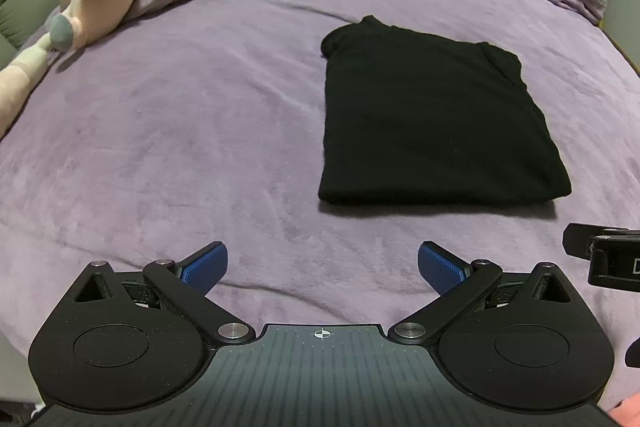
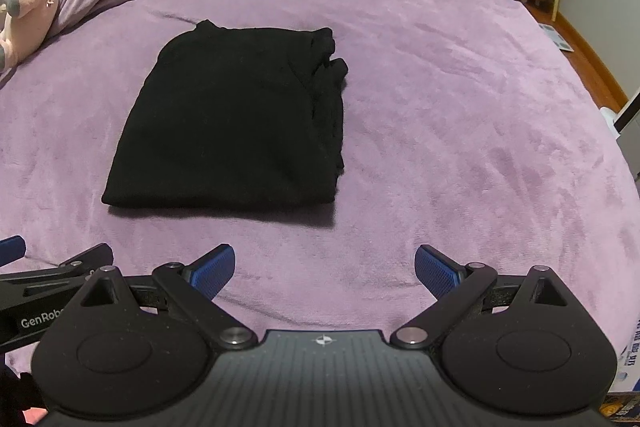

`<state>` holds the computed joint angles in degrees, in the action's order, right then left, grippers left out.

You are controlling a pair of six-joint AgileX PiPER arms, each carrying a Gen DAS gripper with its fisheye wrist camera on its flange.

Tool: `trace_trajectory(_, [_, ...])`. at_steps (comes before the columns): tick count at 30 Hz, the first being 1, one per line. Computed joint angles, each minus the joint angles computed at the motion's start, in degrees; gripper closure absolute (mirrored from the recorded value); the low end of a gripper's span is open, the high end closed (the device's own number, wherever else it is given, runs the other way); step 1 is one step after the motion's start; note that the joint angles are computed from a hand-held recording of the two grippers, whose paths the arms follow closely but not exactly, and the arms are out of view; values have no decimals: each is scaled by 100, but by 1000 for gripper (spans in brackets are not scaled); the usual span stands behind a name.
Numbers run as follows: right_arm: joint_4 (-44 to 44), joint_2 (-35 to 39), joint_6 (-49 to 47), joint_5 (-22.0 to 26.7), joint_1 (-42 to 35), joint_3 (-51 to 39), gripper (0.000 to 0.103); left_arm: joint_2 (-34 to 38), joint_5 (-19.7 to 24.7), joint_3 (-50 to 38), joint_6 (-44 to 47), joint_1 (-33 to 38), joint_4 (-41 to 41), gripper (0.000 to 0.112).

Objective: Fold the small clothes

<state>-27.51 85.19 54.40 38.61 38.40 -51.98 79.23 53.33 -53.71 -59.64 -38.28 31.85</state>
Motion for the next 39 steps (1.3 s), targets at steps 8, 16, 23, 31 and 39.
trace_trajectory(8, [64,-7,1,30,3,7,6,1,42,-61,75,-46,-101,9])
trace_trajectory(16, [130,-49,18,-17,-43,74,6,29,-7,-77,164,-52,-167,9])
trace_trajectory(23, [182,-77,-59,-74,-82,107,6,53,-5,-105,207,-53,-217,9])
trace_trajectory(31, [210,-92,-45,-99,-98,132,6,78,5,-121,195,-96,-233,9])
trace_trajectory(39, [239,-117,-9,-105,-94,167,6,92,3,-147,186,-120,-274,9])
